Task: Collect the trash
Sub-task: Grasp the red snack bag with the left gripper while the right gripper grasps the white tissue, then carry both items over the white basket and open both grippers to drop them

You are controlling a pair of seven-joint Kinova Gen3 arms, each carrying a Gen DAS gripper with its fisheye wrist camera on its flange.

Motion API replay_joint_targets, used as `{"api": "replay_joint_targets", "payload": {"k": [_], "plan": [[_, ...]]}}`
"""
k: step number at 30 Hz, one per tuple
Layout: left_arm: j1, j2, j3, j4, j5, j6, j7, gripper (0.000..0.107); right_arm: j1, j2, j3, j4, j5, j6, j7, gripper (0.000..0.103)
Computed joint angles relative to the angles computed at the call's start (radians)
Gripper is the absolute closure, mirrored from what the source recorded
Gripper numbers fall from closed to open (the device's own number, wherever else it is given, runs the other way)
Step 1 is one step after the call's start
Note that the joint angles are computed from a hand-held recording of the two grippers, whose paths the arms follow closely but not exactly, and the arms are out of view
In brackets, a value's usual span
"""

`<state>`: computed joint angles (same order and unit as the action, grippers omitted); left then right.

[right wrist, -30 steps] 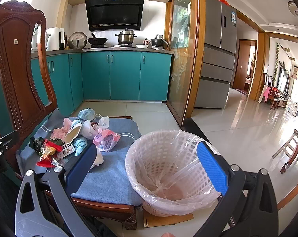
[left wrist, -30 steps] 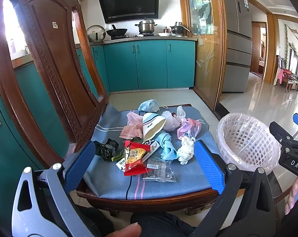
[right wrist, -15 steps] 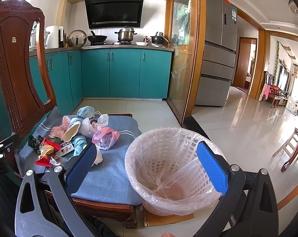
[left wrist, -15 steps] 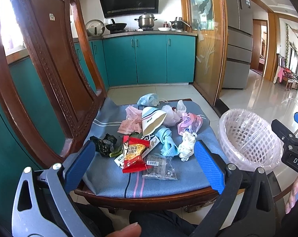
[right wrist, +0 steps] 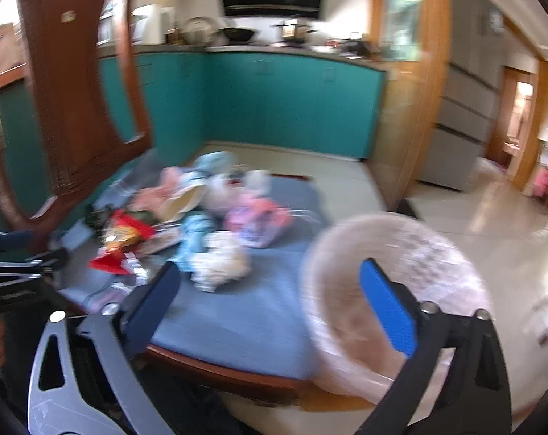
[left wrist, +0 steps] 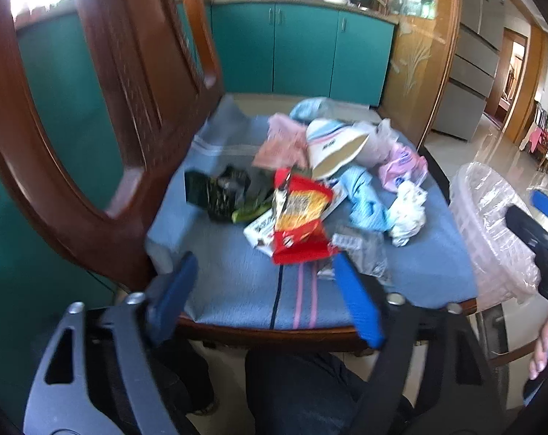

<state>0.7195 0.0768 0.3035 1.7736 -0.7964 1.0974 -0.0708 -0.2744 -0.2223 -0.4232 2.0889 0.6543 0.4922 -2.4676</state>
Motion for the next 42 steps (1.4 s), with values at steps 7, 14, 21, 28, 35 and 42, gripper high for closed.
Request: {"api": "replay_joint_targets", "payload": {"k": [7,14,21,28,35,42], "plan": [[-0.088,0.005,-0.048,0.013,0.073,-0.112,-0.077,0.026,-0.087,0.239,0.067,-0.153,-0.029,0.031,0.085,0.03],[-0.16,0.076,-0.098,-0.046,0.175,-0.231,-0.249,0.021,-0.118,0.377,0.144,-0.259,-0.161,0.086,0.224,0.029],[-0.192,0.154,-0.152,-0.08,0.331,-0.305,-0.413,0.022,-0.156,0.431,0.218,-0.265,-0.249,0.051,0.318,0.024],[-0.184,0.135,-0.17,-0.058,0.376,-0.369,-0.477,0.052,-0.17,0.412,0.253,-0.246,-0.372,0.004,0.474,0.054],[-0.16,0.086,-0.175,-0.025,0.342,-0.376,-0.41,0.057,-0.179,0.37,0.292,-0.211,-0.437,-0.035,0.524,0.066],[-0.142,0.021,-0.136,-0.014,0.223,-0.329,-0.286,0.057,-0.166,0.309,0.295,-0.178,-0.432,-0.044,0.513,0.066]]}}
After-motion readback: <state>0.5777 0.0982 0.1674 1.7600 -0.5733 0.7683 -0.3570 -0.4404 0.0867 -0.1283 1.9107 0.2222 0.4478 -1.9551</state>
